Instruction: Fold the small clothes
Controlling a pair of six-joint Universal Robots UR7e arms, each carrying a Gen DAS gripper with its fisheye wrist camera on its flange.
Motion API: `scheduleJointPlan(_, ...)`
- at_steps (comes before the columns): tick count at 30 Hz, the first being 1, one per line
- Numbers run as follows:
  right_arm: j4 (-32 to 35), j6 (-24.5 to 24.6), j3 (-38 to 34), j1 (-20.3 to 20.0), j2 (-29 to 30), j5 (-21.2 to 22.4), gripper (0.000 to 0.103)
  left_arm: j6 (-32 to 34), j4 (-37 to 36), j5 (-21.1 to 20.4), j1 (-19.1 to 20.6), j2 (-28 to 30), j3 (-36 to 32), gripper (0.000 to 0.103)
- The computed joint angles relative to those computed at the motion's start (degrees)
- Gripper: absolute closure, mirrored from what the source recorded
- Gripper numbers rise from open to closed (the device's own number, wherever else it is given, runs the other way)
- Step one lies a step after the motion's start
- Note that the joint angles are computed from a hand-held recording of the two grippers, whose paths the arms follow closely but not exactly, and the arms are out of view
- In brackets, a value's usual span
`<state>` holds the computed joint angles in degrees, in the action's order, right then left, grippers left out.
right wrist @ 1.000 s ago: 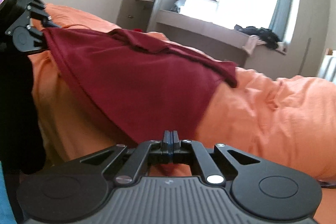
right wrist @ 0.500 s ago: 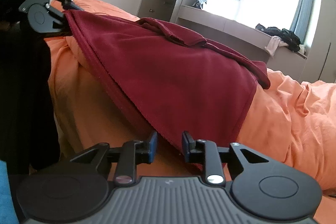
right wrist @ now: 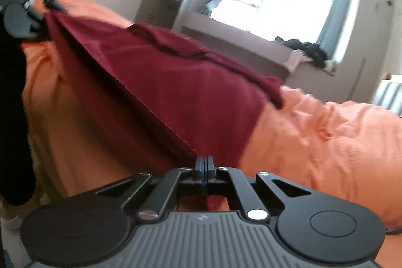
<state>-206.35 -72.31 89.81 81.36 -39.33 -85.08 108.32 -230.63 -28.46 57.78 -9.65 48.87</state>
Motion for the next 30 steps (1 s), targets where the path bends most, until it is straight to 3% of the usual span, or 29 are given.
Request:
scheduleJointPlan(7, -9.4, 1.5, 2.6, -1.2, -1.4, 2.1, 0.103, 2.1, 0.1, 1.0, -0.1, 1.6, -3.3, 0.072)
scheduleJointPlan(10, -6.1, 4.3, 2.6, -1.7, -2.8, 1.6, 0.103, 1.3, 1.0, 1.3, -0.1, 1.4, -3.0, 0.072)
scheduleJointPlan(15, 0.0, 3.1, 3.8, -2.0, -4.5, 2.2, 0.103, 2.3, 0.4, 1.5, -0.2, 1.2, -2.9, 0.071)
scheduleJointPlan(18, 3.1, 1.5, 3.6, -1.8, -4.1, 2.8, 0.096, 2.7, -0.2, 1.7, -0.2, 1.2, -2.9, 0.07)
scheduleJointPlan(22, 5.4, -1.4, 1.6, -0.7, -2.1, -0.5, 0.072, 3.2, -0.7, 2.1, -0.2, 1.6, -3.9, 0.069)
scheduleJointPlan(25, 6.0, -2.3, 0.7, -0.5, -1.2, -1.6, 0.061, 3.6, -1.3, 2.1, -0.2, 1.7, -4.1, 0.068)
scheduleJointPlan(30, 3.5, -5.2, -0.1, -0.5, 0.4, -1.2, 0.06, 3.5, -1.0, 2.0, -0.2, 2.1, -4.9, 0.068)
